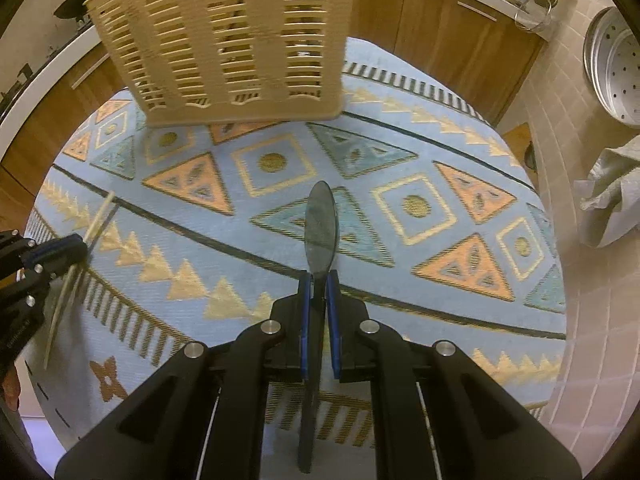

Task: Organize utensils
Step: 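Close the left tool on a wooden chopstick while the right tool holds the clear spoon, then lift the chopstick and clear spoon and carry them over the basket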

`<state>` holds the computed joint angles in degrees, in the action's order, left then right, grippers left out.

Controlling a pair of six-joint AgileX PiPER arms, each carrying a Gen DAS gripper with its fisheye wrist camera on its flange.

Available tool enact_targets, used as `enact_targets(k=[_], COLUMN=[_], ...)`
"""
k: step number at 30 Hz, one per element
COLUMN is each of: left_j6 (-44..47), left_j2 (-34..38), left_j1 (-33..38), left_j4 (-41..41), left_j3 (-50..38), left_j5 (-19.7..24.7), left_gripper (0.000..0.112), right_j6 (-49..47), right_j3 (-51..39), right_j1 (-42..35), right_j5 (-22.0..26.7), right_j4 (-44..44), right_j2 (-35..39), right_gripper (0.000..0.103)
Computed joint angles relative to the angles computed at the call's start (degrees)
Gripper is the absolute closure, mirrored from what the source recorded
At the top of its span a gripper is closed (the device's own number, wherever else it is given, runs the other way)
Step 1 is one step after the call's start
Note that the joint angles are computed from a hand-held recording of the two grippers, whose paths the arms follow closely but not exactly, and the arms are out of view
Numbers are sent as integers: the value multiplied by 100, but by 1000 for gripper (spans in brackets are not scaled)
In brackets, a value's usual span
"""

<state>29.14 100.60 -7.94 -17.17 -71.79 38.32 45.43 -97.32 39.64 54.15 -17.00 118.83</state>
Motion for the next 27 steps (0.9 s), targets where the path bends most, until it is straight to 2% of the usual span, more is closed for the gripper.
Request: enact_targets(k=[2,5,13,19,23,24,27], left_j6=[226,178,-169,-394,-241,-253,-328], left_j2=[112,406,480,898,1167,1264,1369], left_j1=[145,260,90,-61,-255,-310,-560], left_j4=[-501,-786,-378,272,609,657,1087], left_j3=[-148,-453,-532,-1423,-2009,-2184,-2396], left_j5=[126,320,328,1227,1935,2055,2201], left_gripper=[109,109,107,106,92,89,91], right_j6=[-23,-106,-289,-515,-640,-709,-906], right_j3=[-105,-273,-447,-804,-967,-1041,-1200], right_j1=[16,28,-84,-185,-251,-292,-393], right_j5=[70,203,237,528,640,690,808], right_j4=[12,34,232,478,603,684,875], right_j2=[80,188,310,475,543,576,637], right_gripper=[97,96,96,96,96,96,96])
